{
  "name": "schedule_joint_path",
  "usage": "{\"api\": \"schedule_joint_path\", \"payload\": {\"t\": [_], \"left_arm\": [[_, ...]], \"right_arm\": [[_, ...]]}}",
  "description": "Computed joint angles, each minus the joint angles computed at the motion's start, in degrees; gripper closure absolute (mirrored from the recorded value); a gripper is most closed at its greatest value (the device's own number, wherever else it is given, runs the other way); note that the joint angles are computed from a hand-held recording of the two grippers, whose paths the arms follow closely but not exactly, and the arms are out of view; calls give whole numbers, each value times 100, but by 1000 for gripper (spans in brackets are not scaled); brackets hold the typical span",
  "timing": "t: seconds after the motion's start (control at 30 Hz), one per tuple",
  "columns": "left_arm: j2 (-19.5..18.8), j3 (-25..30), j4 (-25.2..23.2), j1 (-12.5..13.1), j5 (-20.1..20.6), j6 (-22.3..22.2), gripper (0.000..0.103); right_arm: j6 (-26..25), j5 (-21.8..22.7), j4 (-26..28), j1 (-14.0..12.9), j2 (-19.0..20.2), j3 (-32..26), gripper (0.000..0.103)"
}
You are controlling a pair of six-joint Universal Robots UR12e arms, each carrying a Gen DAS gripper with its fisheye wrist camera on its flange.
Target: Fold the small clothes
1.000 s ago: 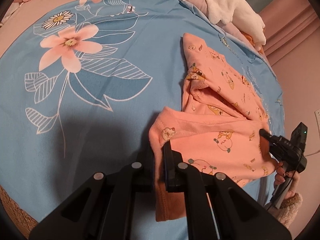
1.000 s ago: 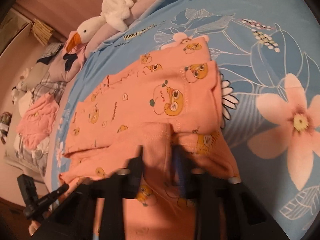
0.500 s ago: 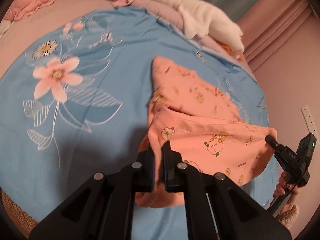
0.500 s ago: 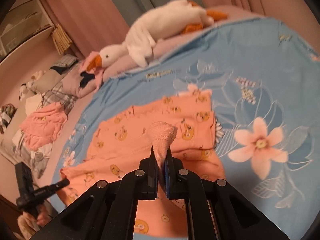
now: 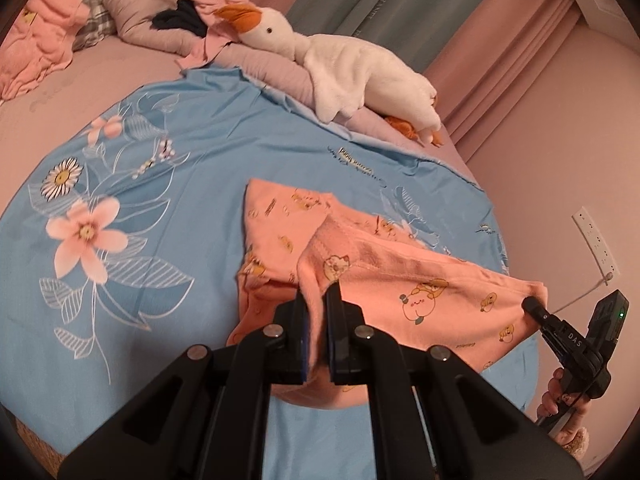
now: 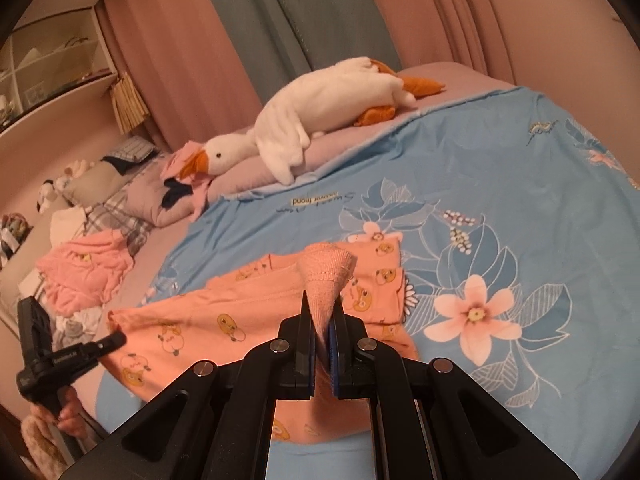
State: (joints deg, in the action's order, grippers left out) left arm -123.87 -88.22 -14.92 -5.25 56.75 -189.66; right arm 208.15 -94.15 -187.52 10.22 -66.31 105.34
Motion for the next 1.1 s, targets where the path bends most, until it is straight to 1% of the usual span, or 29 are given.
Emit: {"api": "schedule_joint_path", "payload": {"t": [0.4, 0.53, 0.63, 0.7, 0.83, 0.97, 1.0, 1.07, 1.1], "left_arm": [[-92, 240, -46, -45, -22, 96, 97], [-189, 406, -156, -55, -63, 23, 97], [-266, 545, -268, -75, -3, 20, 97], [-323, 646, -342, -85, -19, 33, 97], [-484, 926, -391, -145, 128, 104, 97], [-750, 1367, -682, -173, 95, 56, 97], [-803, 1457, -734, -186, 149, 80, 97], [-939, 1693, -858, -254, 445, 152, 97], [-990, 1779, -917, -274, 530, 175, 97]], "right_arm": [[92, -86, -249, -13, -13, 73, 96], [106, -82, -210, -41, 25, 18, 96], [89, 86, -263, -88, 90, -47, 96], [62, 77, -173, -106, 140, -131, 96], [3, 120, -56, -171, 248, -300, 96], [-21, 102, 212, -239, 386, -566, 96], [-43, 100, 294, -253, 425, -641, 96], [-83, 99, 450, -271, 501, -777, 96], [-121, 156, 546, -291, 556, -877, 96]]}}
